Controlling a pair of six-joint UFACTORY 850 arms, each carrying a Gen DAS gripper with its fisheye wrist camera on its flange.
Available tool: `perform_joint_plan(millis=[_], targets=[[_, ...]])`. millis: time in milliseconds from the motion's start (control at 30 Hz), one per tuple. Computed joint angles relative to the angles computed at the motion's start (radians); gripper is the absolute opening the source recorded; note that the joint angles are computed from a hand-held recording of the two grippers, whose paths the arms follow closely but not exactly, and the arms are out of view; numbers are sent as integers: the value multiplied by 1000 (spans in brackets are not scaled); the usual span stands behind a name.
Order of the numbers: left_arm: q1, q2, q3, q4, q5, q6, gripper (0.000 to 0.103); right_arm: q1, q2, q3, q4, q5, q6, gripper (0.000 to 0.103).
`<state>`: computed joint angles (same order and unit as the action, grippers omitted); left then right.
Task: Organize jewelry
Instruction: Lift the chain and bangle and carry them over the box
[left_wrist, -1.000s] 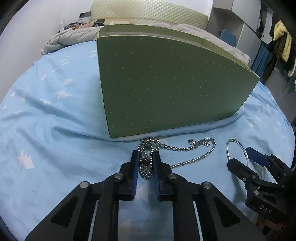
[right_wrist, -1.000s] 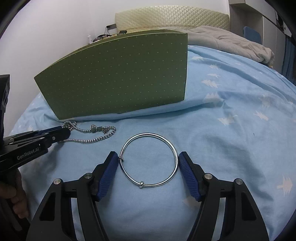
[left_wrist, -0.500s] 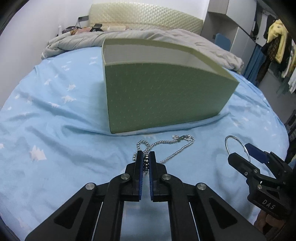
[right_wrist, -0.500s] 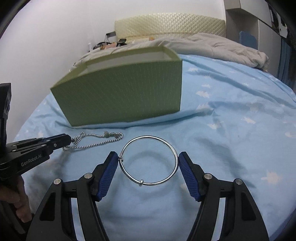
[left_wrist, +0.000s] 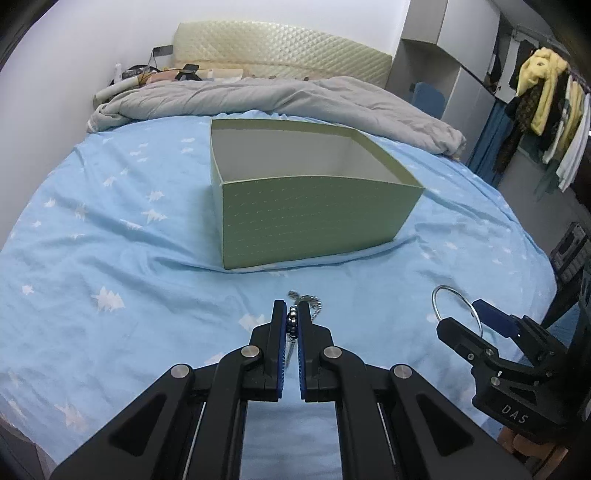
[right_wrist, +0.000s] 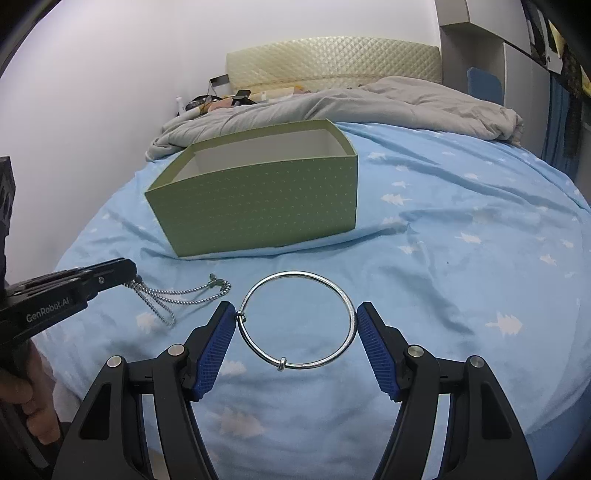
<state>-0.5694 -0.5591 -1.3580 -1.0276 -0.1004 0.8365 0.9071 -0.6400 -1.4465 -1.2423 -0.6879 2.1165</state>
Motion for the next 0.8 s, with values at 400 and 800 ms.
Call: perform_joint_plan(millis=[400,800], targets=[[15,6,-97,285,-128,-234,3,11,36,-49,6,-84,-34,66],[9,-17,-249,518,-209,-420,3,-32,38,-147,111,-101,-240,66]])
